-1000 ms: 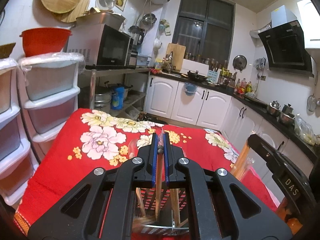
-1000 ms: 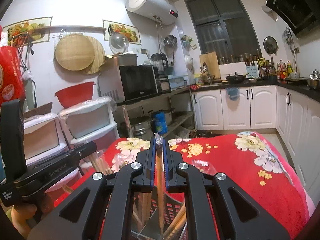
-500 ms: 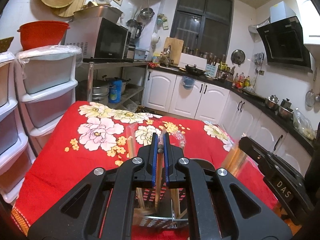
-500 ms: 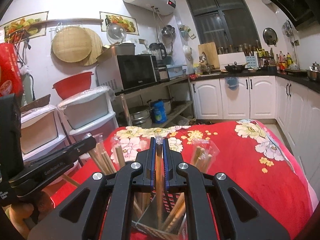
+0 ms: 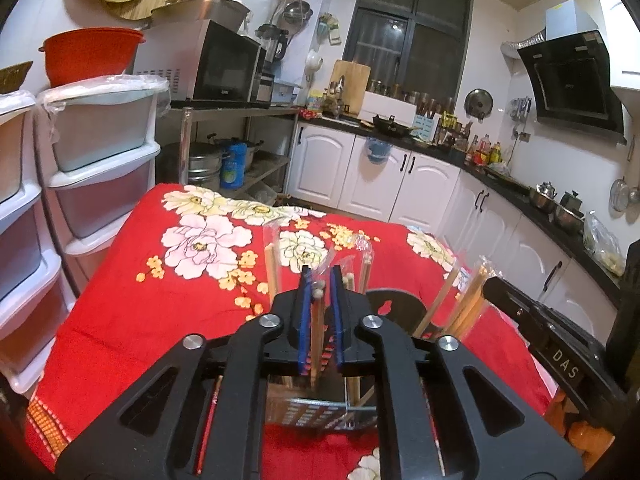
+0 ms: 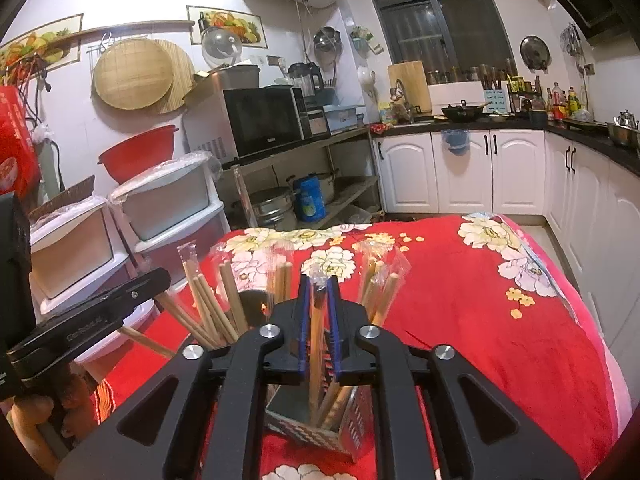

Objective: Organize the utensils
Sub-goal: 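Open both tools to release the chopsticks into the caddy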

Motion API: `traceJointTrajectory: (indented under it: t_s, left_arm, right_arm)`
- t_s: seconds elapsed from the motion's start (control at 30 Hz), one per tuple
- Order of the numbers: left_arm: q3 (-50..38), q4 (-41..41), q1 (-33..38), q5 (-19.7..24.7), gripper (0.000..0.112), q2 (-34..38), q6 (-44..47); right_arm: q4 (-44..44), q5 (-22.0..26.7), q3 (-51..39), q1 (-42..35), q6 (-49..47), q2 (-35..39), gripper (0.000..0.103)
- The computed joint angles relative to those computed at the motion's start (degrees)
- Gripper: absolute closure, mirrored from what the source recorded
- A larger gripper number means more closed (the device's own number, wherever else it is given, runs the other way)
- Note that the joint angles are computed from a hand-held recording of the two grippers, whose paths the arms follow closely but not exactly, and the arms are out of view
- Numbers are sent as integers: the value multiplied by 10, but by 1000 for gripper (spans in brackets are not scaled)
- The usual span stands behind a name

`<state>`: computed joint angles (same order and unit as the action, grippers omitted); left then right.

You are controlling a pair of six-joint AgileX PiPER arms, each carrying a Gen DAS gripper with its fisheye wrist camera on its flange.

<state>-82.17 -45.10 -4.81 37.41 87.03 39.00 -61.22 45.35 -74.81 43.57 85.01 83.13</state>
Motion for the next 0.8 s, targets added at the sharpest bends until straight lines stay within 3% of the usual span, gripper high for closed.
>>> traceJointTrajectory:
  t_s: [0.47, 0.8]
  left_arm:
    - [36, -20, 38, 48, 66, -38, 28]
    - [99, -64, 72, 76, 47, -83, 85]
  right_arm:
    - [16, 38, 19, 42, -2, -23, 72]
    - [3, 77, 61, 92, 32, -45, 64]
